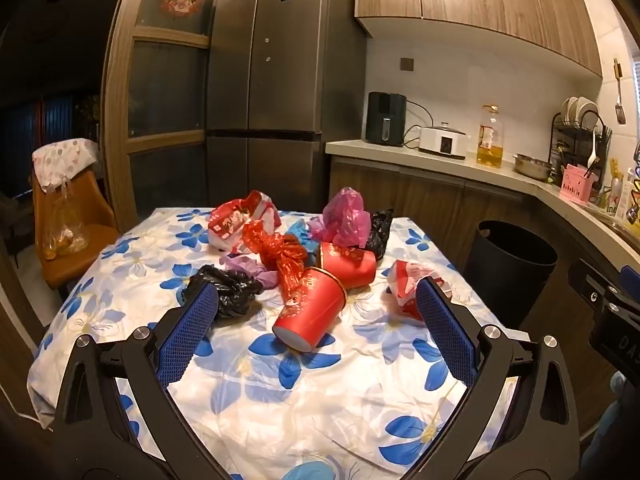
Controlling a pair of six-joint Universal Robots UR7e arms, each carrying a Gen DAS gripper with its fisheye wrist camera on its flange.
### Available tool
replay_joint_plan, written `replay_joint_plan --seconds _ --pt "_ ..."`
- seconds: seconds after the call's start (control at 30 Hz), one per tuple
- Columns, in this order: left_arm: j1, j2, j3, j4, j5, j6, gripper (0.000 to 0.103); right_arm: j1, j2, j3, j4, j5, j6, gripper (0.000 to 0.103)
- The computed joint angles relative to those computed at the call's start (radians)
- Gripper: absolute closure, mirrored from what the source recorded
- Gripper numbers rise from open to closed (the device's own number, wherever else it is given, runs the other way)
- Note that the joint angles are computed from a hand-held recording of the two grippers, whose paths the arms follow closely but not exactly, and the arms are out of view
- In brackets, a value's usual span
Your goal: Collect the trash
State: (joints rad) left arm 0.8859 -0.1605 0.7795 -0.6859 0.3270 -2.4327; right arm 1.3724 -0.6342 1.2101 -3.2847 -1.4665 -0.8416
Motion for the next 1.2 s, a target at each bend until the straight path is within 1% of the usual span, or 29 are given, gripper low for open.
replay_joint_plan --seconds 0.17,1.2 --pt "0.0 -0.003 0.007 -0.011 0.002 0.009 0.005 0.002 0.002 -0.006 0.007 -0.01 -0.005 0.005" --pt "-0.001 -0.002 0.007 -0.02 -0.001 0.016 0.005 -0.001 0.001 -0.006 -0.003 -0.002 0.004 0.005"
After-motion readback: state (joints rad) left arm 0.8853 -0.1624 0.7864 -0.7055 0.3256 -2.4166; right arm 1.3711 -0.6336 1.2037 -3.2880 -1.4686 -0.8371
